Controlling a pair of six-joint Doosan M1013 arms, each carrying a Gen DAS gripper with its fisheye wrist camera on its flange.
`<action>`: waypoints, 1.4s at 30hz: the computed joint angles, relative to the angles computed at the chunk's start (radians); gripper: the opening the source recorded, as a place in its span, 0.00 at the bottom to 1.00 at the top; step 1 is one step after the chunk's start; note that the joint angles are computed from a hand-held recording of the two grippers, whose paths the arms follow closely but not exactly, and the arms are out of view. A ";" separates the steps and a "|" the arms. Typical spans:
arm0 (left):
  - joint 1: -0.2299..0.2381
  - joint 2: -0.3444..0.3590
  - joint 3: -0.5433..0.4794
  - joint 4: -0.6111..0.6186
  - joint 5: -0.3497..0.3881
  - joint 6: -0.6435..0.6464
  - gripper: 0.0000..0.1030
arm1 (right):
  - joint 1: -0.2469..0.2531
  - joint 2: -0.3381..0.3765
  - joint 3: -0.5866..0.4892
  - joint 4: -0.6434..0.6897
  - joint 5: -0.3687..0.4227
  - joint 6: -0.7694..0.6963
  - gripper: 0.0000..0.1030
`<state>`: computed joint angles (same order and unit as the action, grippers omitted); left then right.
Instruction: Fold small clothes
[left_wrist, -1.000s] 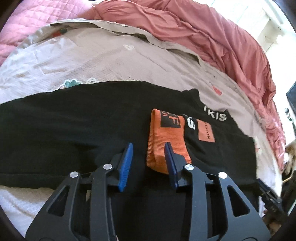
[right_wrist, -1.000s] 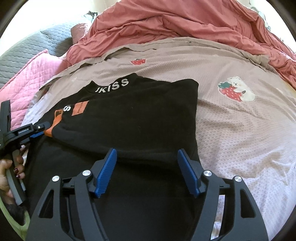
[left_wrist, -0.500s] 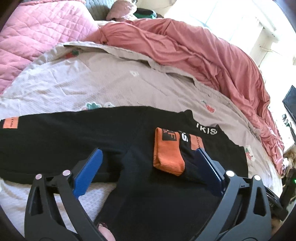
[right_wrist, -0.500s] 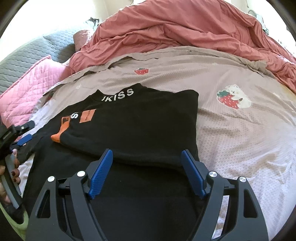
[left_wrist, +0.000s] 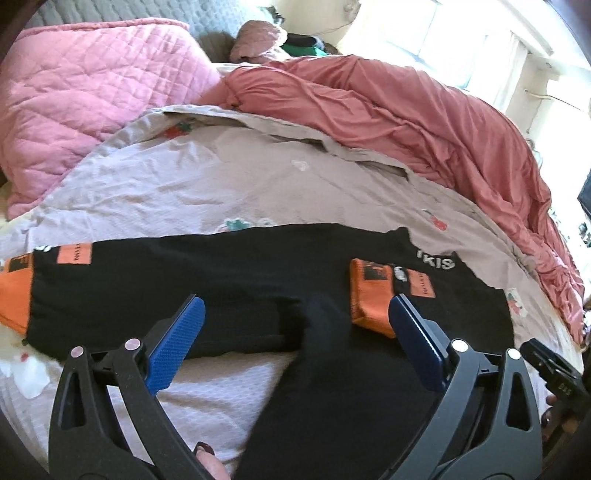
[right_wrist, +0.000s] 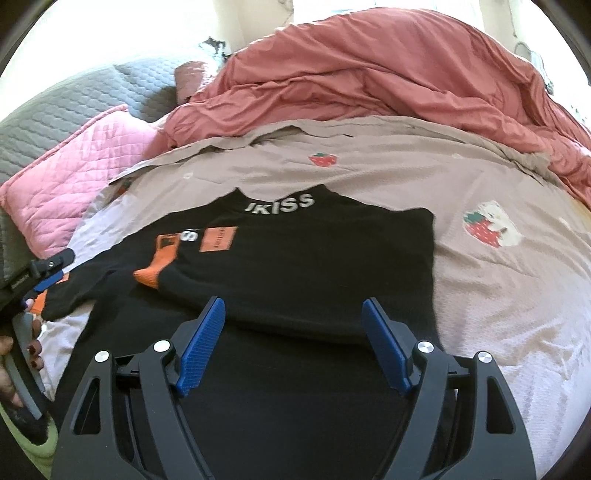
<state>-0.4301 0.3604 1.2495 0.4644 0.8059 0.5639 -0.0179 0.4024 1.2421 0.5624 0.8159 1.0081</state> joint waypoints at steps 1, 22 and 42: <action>0.001 -0.002 0.003 0.002 0.004 -0.006 0.91 | 0.006 -0.003 0.001 0.005 -0.001 -0.010 0.73; 0.029 -0.067 0.089 0.185 0.130 -0.253 0.91 | 0.100 -0.020 0.006 0.074 0.052 -0.175 0.73; 0.052 -0.123 0.166 0.294 0.321 -0.608 0.91 | 0.210 0.007 -0.039 0.118 0.135 -0.292 0.73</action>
<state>-0.3784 0.2378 1.4157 0.7582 1.1272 -0.0441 0.1924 0.4098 1.2034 0.6805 0.9513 0.7162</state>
